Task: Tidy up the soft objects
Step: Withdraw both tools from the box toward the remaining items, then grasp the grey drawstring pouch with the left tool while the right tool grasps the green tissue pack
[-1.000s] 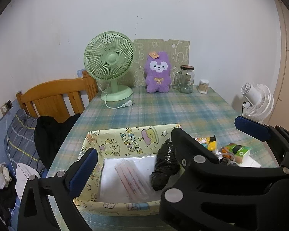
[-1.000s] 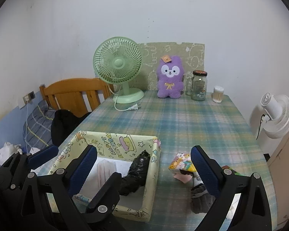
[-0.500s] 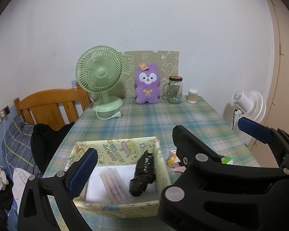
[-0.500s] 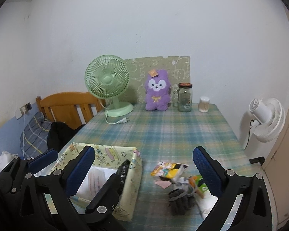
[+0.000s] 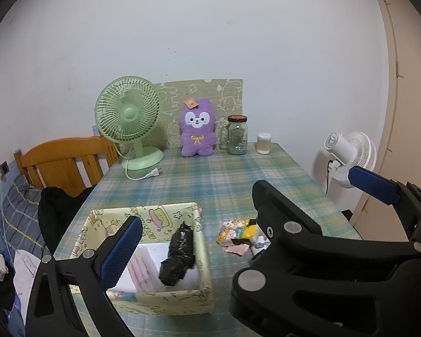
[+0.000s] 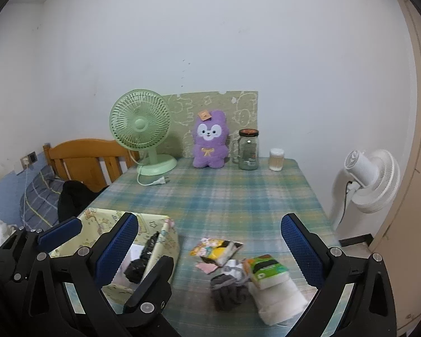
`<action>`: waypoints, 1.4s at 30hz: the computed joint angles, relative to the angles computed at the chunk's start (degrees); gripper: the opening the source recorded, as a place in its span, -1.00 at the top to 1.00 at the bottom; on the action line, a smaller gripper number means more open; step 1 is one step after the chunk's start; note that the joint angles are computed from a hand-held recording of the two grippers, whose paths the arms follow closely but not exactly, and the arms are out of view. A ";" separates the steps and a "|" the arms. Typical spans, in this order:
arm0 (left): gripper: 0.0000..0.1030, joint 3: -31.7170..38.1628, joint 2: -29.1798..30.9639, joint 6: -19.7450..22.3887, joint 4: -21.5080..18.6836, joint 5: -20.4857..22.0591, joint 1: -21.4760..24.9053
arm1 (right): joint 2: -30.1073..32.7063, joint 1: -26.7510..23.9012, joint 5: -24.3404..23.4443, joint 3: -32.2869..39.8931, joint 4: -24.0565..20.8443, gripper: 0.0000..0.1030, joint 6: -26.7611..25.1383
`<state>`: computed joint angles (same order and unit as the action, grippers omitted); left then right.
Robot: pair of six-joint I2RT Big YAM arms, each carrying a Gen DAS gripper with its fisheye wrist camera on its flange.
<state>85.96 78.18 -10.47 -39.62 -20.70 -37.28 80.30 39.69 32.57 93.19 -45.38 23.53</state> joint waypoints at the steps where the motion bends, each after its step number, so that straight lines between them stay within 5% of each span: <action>1: -0.98 -0.05 0.05 -0.04 0.10 -0.12 -0.31 | -0.32 -0.07 0.21 -0.42 0.11 -1.00 -0.09; 19: -0.93 -3.10 1.74 -2.37 3.80 -0.32 -4.42 | -6.40 -2.01 2.10 -10.96 4.02 -0.99 0.01; 35: -0.89 -2.00 6.20 -3.86 2.56 4.13 -5.71 | -7.95 -5.40 0.24 -16.65 4.30 -0.98 1.30; 42: -0.68 -0.85 8.75 -4.48 1.07 4.89 -5.59 | -7.27 -7.27 -1.89 -18.13 4.22 -0.98 1.55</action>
<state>85.10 86.93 -14.95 -38.55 -15.81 -42.87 73.03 32.42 30.67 75.07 -41.16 25.08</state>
